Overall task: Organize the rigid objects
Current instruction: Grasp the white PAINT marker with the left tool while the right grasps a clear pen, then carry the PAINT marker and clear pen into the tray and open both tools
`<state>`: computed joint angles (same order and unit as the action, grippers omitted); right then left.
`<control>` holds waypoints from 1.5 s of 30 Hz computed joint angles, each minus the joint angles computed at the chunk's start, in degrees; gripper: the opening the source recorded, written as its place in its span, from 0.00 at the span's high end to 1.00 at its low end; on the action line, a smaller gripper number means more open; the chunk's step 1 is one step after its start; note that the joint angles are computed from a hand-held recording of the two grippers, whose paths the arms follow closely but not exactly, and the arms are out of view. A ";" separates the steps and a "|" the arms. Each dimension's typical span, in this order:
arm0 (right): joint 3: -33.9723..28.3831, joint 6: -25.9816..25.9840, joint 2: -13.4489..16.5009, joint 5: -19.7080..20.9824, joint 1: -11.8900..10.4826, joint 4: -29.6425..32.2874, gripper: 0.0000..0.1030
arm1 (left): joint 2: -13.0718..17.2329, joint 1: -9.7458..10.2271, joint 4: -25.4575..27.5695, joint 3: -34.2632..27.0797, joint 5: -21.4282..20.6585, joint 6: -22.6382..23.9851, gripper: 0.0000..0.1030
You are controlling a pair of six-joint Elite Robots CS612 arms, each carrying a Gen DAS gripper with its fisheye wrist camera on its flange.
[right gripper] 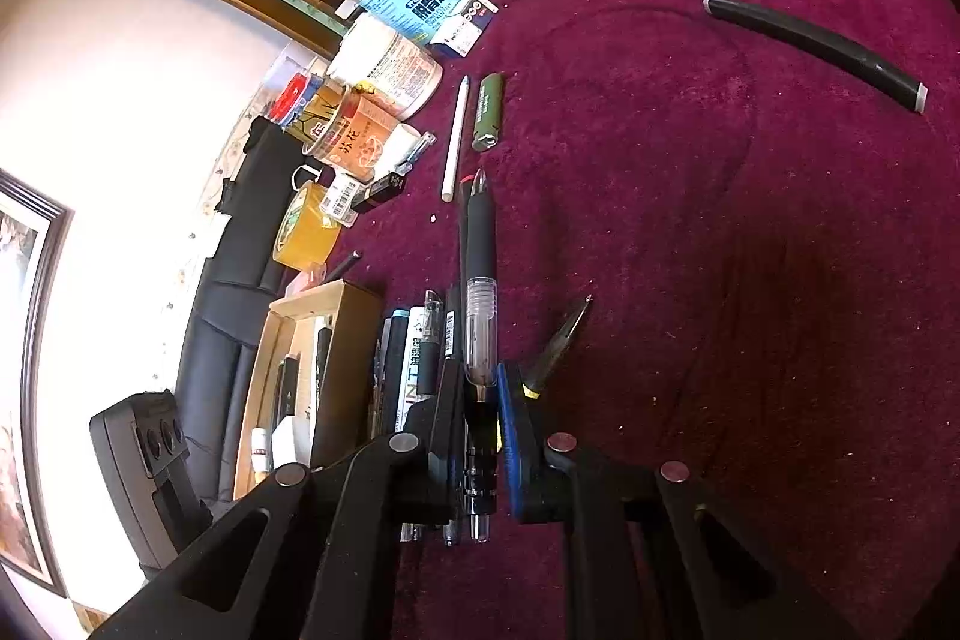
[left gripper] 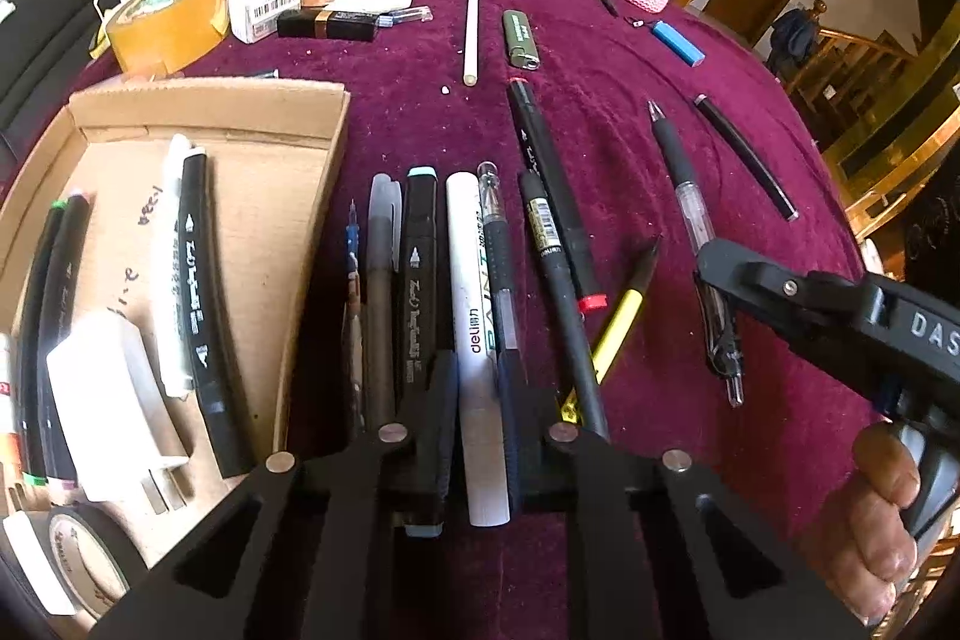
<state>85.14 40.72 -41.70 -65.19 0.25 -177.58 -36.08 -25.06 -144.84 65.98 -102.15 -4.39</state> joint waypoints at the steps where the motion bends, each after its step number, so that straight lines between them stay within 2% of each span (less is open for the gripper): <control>1: -0.01 -0.04 0.01 0.00 0.00 0.01 0.89 | 0.13 -0.17 0.44 -0.30 0.83 0.00 0.87; 6: -0.04 0.12 -0.03 -0.30 0.05 0.09 0.89 | 0.72 -0.58 2.45 -1.50 2.44 0.64 0.87; 10: -0.05 -0.03 -0.02 -0.26 0.05 0.08 0.89 | 0.61 -0.72 1.17 -0.90 3.12 1.37 0.87; 13: -0.07 -0.59 -0.06 -0.49 0.11 0.22 0.89 | 0.22 -0.33 0.68 -0.33 1.70 -0.02 0.87; 18: -0.20 -1.47 -0.02 -0.20 0.18 0.10 0.89 | -1.87 0.40 -3.42 3.38 -0.78 -2.23 0.87; 22: -0.46 -2.93 0.24 1.14 0.35 -1.08 0.89 | -4.03 1.49 -6.49 6.61 -4.09 -4.08 0.87; 26: -0.81 -7.16 0.27 2.16 1.06 -1.64 0.89 | -6.24 3.32 -9.01 9.31 -7.65 -5.32 0.87; 32: -2.15 -12.43 0.45 2.41 2.65 1.47 0.88 | -8.46 6.18 -12.07 12.32 -8.93 -8.11 0.87; 39: -4.95 -18.92 -0.32 0.78 6.07 8.02 0.88 | -8.99 8.93 -14.60 13.31 -10.74 -11.11 0.87; 45: -9.68 -19.62 1.17 -1.00 8.18 13.92 0.88 | -8.32 10.61 -15.80 12.72 -11.38 -13.13 0.86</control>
